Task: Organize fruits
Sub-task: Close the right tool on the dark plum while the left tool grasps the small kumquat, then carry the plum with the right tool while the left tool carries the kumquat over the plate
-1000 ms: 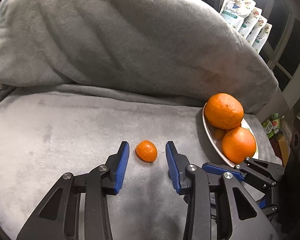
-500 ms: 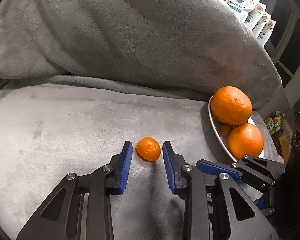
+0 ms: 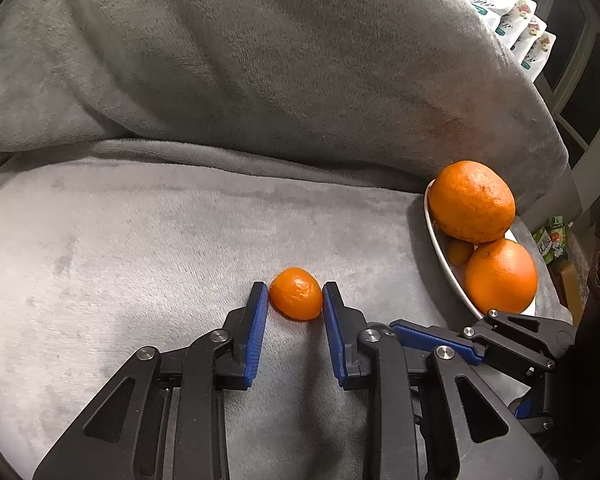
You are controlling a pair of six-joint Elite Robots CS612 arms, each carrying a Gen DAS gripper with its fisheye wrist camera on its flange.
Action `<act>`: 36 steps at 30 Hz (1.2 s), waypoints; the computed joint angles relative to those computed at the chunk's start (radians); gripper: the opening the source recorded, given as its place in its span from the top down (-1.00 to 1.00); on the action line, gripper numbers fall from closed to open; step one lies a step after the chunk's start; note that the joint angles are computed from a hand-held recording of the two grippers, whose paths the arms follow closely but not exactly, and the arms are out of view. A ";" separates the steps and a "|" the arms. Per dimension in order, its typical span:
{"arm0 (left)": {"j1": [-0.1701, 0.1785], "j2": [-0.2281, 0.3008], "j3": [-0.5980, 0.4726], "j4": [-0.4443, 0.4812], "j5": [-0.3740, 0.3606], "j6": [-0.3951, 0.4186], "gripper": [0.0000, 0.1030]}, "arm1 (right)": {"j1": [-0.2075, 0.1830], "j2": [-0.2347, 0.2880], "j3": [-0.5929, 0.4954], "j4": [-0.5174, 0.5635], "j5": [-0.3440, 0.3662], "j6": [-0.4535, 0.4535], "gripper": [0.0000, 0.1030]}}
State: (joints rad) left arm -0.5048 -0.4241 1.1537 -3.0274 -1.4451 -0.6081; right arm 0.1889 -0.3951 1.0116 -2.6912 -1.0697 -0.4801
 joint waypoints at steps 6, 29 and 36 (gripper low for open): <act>0.001 0.005 -0.006 -0.003 0.001 0.000 0.52 | 0.002 0.002 -0.003 -0.001 -0.005 0.000 0.44; -0.006 -0.015 0.037 -0.048 0.021 -0.006 0.55 | -0.003 -0.018 0.035 -0.042 0.014 -0.010 0.52; -0.016 -0.043 0.080 -0.090 0.049 -0.001 0.55 | -0.017 -0.046 0.084 -0.080 0.047 -0.007 0.52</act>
